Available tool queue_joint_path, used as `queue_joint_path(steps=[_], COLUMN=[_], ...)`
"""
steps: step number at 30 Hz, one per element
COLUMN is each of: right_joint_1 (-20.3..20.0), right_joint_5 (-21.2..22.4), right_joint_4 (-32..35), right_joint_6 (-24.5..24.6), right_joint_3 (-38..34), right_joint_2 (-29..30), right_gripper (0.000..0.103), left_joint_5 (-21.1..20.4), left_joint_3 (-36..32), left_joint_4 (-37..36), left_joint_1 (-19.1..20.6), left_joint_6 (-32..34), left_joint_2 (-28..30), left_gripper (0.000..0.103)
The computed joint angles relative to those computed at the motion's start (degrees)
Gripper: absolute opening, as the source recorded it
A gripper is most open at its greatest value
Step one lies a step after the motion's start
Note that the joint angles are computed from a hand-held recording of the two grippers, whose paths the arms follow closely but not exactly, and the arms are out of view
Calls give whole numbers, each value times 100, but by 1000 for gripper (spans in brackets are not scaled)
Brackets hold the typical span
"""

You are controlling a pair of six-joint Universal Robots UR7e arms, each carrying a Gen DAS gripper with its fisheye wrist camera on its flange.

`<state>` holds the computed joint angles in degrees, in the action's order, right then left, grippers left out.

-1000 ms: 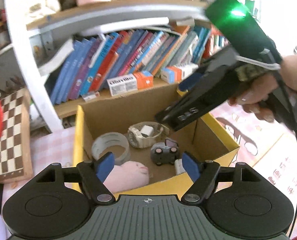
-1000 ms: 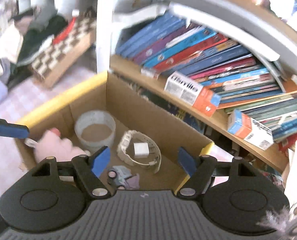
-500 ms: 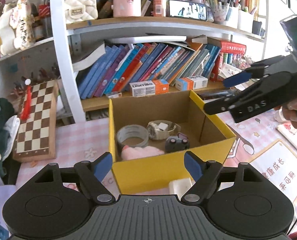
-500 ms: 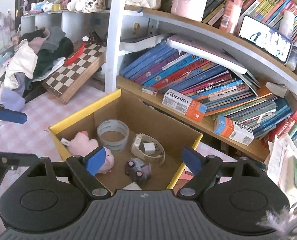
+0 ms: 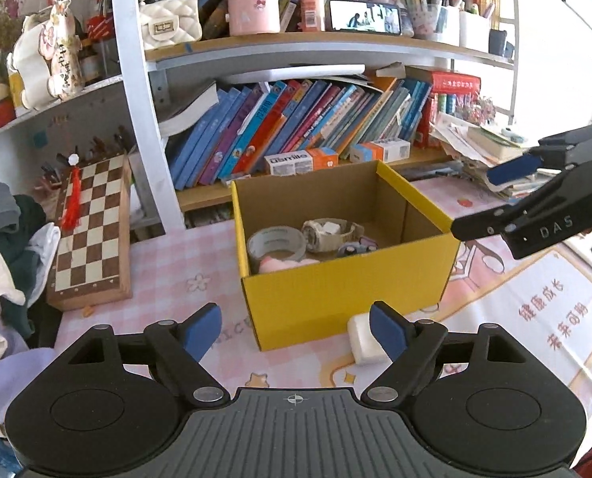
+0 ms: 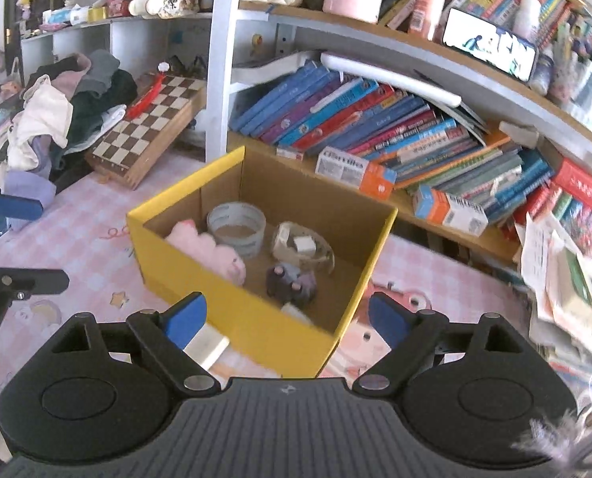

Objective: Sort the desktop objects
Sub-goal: 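Withdraw both grippers from the box toward the white eraser and pink USB stick, then grasp the pink USB stick with the left gripper while the right approaches the white eraser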

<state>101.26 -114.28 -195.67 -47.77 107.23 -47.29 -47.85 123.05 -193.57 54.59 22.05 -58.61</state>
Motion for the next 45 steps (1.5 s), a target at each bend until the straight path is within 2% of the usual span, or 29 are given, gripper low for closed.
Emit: queue_joint_path(steps=[10,23,27,40,45], right_joint_1=[2,-8,-16,-43,-13], right_joint_5=[-295,-670,-799,-889,-1011], right_joint_4=[-548,-1557,-1635,-1449,-1496], right_joint_6=[301,474,383,1225,1152], right_joint_3=[636,1136,1218,1596,1621], right_joint_2=[-41,384,494,571,665], right_gripper=[89,90,90,90,90], left_joint_5=[30,183,216,156,83], left_joint_3=[380,824,940,1127,1145], left_joint_4=[23,114,198,322,389], left_joint_1=[-15,16,28,32,-13], left_joint_6=[-119,-541,-636,-940,-868], left_joint_2=[-176,-286,-330,-232,-86], left_gripper=[85,86,86,86,86])
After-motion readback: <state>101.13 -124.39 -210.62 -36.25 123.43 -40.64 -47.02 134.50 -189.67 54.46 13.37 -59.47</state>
